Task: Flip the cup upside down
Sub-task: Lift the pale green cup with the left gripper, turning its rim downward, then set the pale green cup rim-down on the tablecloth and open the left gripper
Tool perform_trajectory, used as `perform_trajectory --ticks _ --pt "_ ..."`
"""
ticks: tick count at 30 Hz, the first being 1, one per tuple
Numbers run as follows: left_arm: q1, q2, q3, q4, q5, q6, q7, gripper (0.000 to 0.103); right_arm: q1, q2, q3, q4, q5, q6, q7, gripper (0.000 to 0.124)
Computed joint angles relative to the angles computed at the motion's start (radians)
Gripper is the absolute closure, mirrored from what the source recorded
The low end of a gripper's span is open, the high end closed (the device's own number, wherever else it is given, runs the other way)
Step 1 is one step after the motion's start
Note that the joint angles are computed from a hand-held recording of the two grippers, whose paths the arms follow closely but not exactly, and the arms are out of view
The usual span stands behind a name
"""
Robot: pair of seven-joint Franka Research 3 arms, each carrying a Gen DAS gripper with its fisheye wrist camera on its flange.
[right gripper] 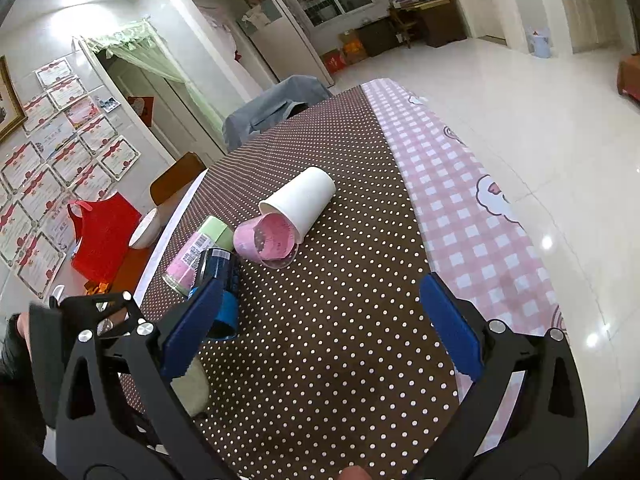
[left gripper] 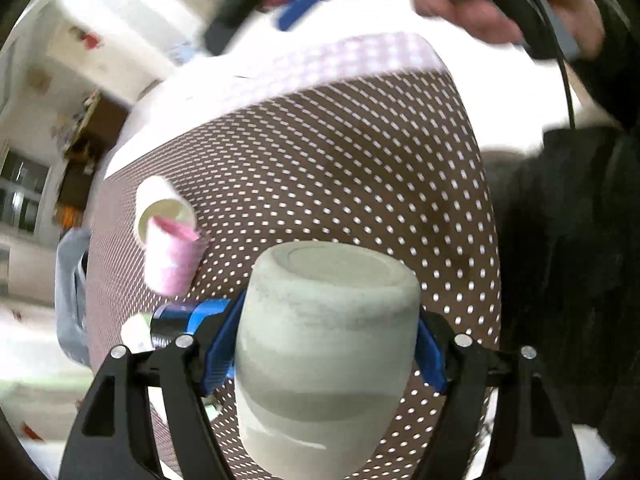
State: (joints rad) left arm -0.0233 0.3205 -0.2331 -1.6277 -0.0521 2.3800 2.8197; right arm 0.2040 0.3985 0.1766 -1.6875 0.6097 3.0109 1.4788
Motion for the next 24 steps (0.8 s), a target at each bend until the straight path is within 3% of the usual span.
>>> perform_trajectory --ticks 8,13,18,22,24 --pt "0.063 -0.029 -0.018 -0.051 -0.240 0.127 -0.158 0.030 -0.019 -0.014 0.033 -0.009 0.036 0.002 -0.062 0.027" --pt "0.099 -0.044 -0.032 -0.112 -0.407 0.288 -0.255 0.030 -0.019 -0.022 0.052 -0.009 0.065 -0.008 -0.122 0.027" --pt "0.158 -0.023 -0.101 -0.155 -0.636 0.498 -0.251 0.030 0.006 -0.037 0.045 -0.017 0.071 -0.017 -0.151 0.027" --pt "0.268 0.033 -0.250 -0.135 -0.875 0.650 -0.126 0.030 0.033 -0.052 0.030 -0.030 0.057 -0.018 -0.149 0.027" --pt "0.286 0.067 -0.281 -0.116 -0.903 0.701 -0.121 0.030 0.042 -0.061 0.025 -0.040 0.049 -0.018 -0.151 0.027"
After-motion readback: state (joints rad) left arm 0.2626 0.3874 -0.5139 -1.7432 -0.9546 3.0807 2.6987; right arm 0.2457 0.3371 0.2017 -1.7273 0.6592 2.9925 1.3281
